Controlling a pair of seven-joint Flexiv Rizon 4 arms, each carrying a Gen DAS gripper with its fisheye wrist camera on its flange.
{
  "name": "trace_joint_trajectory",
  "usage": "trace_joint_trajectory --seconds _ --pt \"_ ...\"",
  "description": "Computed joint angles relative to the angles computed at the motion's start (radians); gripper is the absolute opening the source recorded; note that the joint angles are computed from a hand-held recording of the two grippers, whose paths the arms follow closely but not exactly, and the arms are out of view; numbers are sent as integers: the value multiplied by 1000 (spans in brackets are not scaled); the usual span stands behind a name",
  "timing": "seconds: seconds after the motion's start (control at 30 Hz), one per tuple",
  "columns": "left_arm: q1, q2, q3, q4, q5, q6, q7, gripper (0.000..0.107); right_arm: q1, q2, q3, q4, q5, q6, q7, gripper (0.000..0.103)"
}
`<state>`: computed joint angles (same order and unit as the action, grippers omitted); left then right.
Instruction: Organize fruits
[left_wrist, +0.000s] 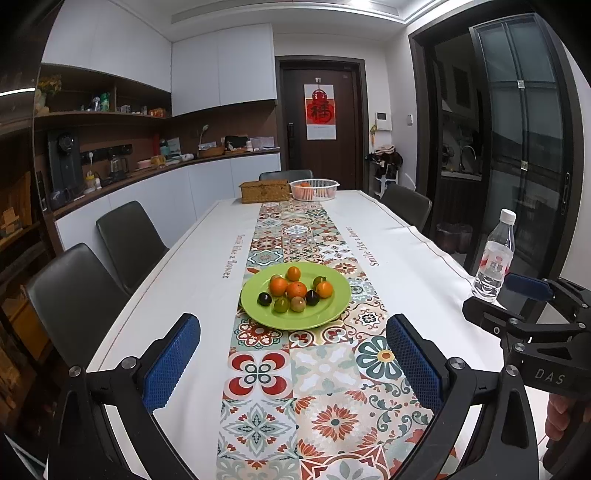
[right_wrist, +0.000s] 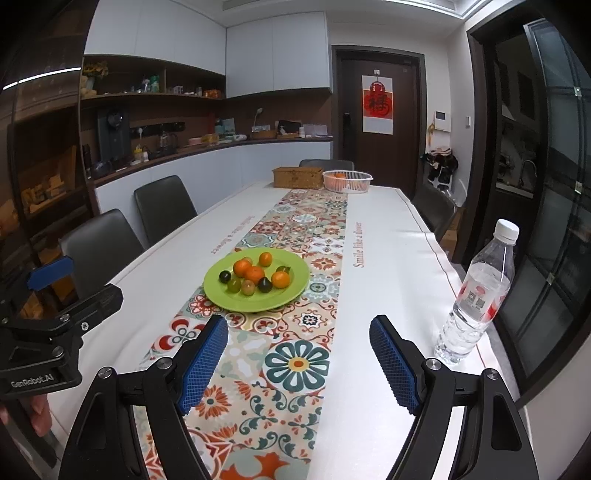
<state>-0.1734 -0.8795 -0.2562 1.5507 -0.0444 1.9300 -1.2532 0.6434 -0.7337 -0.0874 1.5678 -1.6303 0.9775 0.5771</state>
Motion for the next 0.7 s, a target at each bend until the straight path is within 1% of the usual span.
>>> trace_joint_trajectory --seconds 0.13,0.4,0.57,0.7 --pt "-8 6 11 7 -4 7 -3 103 1 7 0 8 -13 -7 14 80" --pt "16 11 -21 19 13 2 -14 103 -4 7 7 9 -13 -10 15 80" --pt "-9 14 10 19 0 13 -16 103 -7 8 8 13 -15 -4 15 80" --pt "-16 14 21 20 -4 23 -18 103 -6 6 9 13 -6 -6 9 80"
